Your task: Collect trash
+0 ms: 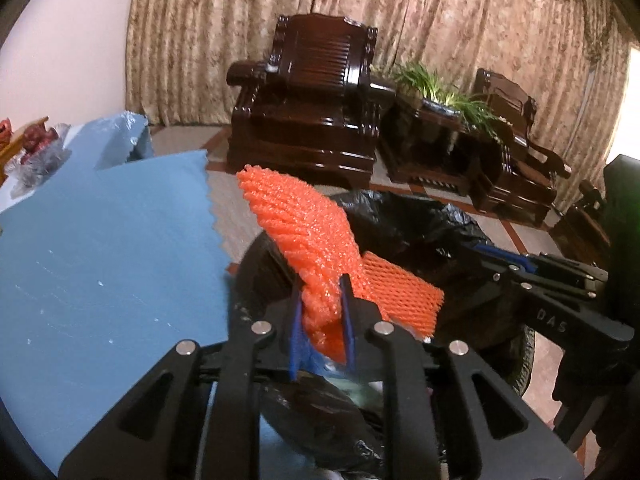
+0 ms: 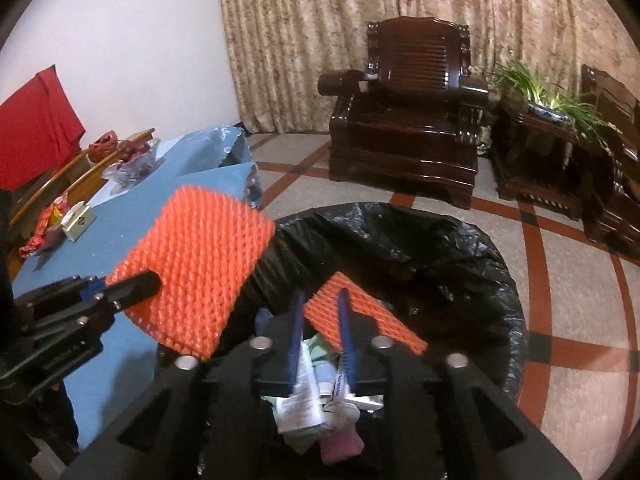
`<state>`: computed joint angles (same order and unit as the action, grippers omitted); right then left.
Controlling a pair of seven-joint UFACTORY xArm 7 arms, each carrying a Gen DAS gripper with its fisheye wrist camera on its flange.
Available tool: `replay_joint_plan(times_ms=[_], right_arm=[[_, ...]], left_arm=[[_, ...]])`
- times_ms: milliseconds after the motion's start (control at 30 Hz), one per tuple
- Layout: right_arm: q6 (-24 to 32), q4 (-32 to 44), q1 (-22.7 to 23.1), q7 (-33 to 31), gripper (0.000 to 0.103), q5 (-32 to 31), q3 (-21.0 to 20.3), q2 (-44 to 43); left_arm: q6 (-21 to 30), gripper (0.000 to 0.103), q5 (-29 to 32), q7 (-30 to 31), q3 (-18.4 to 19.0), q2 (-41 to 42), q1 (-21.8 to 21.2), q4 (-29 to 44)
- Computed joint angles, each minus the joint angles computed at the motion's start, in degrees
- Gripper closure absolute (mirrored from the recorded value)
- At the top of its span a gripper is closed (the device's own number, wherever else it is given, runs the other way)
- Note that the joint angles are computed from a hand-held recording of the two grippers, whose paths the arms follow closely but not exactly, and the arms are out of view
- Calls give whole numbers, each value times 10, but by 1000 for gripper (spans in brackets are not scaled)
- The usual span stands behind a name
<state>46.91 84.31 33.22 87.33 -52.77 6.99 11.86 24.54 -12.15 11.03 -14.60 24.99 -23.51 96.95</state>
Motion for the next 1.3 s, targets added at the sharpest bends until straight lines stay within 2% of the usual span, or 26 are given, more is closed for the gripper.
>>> replay_joint_plan(times_ms=[67, 100, 133, 200, 267, 333, 433, 467, 833, 1300], right_arm=[[6, -7, 0, 5, 70, -2, -1, -6], [11, -9, 0, 8, 66, -3, 0, -9], [11, -15, -1, 11, 57, -5, 0, -13], [19, -24, -3, 20, 48, -12, 3, -22], [23, -28, -7, 25, 33, -18, 5, -26], [33, -30, -8, 31, 26, -25, 9, -31], [45, -29, -9, 36, 9, -33, 14, -34], [42, -31, -10, 36, 6, -36, 15, -36], [56, 12, 3, -2, 6, -25, 27, -27], [96, 102, 54, -54, 6, -35, 26, 1]], left_arm=[[6, 70, 3, -5, 1, 7, -5, 8], [9, 54, 5, -6, 2, 10, -6, 10], [6, 43, 2, -4, 0, 12, -5, 9], [2, 36, 10, -10, 5, 13, -10, 11], [-8, 27, 18, -16, 10, 11, -14, 4], [-13, 19, 27, -25, 15, 5, -16, -3], [-9, 12, 48, -47, 29, -1, -21, -5], [-4, 12, 54, -53, 31, -2, -22, -4], [-31, 8, 97, -125, 50, -81, -11, -82], [-49, 7, 144, -188, 53, -189, 6, -171]])
